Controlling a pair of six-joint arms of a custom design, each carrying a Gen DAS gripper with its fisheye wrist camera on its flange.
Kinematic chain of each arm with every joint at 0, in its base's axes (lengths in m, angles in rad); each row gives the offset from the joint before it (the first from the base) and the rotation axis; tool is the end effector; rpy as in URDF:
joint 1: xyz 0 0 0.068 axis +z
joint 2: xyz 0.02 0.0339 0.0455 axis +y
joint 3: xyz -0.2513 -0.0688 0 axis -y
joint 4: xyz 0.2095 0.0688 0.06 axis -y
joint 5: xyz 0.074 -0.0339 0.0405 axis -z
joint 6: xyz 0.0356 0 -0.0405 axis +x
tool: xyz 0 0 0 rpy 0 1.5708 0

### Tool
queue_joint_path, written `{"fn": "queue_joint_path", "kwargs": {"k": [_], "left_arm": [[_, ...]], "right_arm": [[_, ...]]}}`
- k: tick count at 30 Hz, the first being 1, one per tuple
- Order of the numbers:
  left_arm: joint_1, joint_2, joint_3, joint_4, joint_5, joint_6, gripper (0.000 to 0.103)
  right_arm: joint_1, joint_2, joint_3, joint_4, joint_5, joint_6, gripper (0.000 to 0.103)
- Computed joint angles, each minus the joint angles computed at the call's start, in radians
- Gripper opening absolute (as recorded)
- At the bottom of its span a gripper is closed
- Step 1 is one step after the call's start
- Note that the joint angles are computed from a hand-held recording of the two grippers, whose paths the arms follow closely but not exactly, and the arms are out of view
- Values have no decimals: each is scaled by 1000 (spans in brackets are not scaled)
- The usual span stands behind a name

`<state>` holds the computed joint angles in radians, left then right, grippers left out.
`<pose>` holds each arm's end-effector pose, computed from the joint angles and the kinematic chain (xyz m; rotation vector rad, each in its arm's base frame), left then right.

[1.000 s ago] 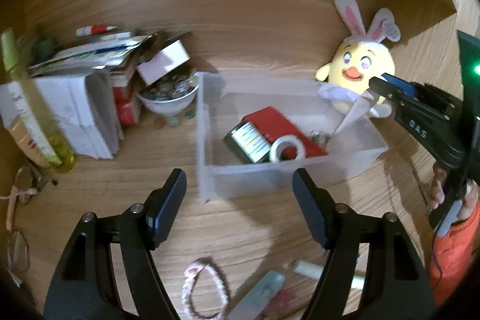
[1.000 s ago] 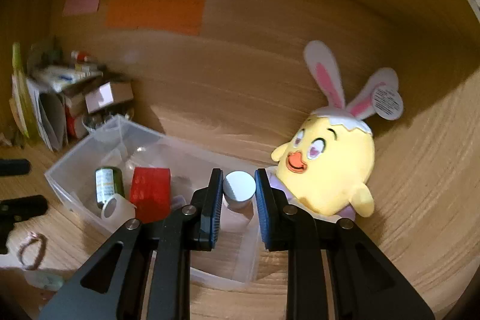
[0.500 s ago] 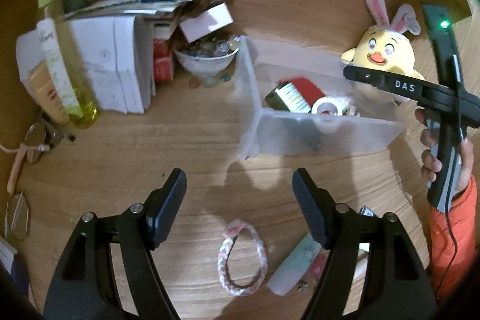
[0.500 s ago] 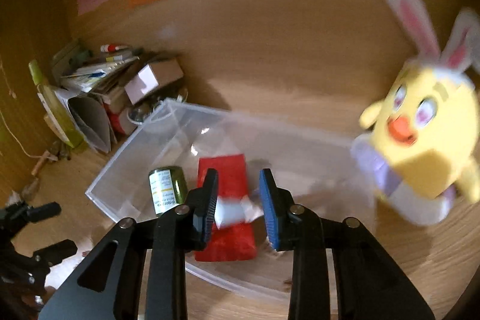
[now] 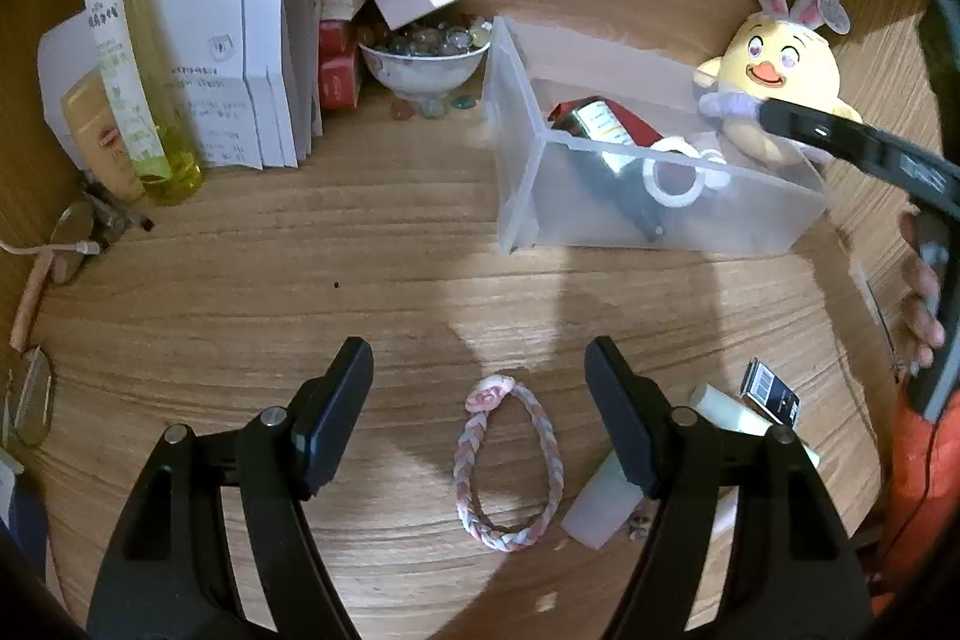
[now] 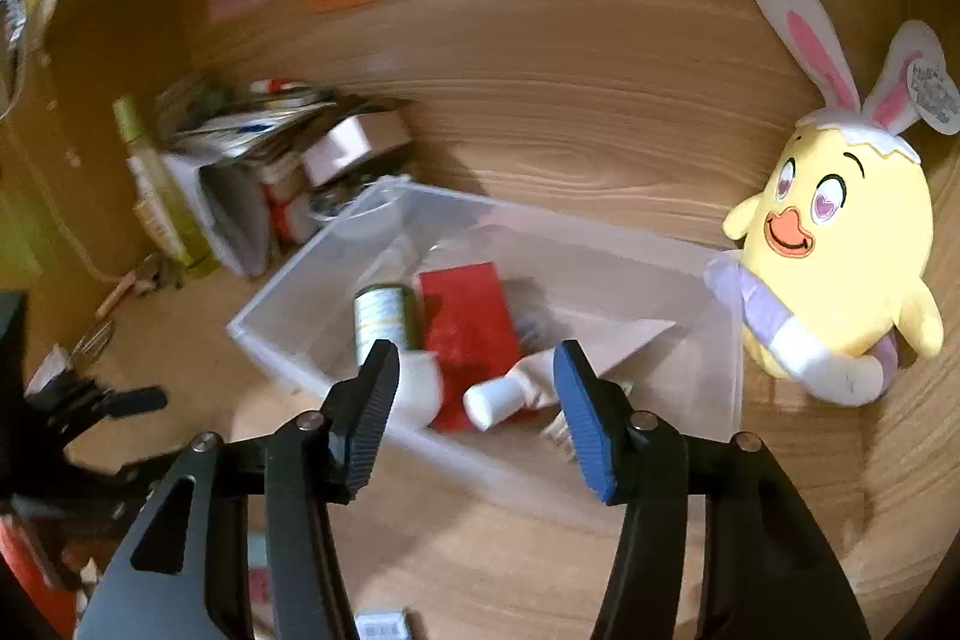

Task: Organize objects
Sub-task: 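Open the right gripper to drop the cream tube into the box while the left withdraws, then grasp the pink braided bracelet with the left gripper while the right grasps the pale green stick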

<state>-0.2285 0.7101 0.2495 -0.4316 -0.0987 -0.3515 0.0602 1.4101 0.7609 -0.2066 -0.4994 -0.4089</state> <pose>0.1103 -0.0221 0.1528 -0.1941 2.4539 -0.1319 0.2505 0.0322 0.2032 -0.7556 2.2093 0.4332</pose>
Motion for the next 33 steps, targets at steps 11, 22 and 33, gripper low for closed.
{"fn": "queue_joint_path", "kwargs": {"k": [11, 22, 33], "left_arm": [[-19, 15, -37, 33, 7, -30, 72], [-23, 53, -62, 82, 48, -40, 54], [-18, 78, -71, 119, 68, -55, 37]], "right_arm": [[-97, -193, -217, -98, -83, -200, 52], [1, -199, -378, -54, -33, -253, 52], [51, -180, -424, -33, 12, -270, 32]]}}
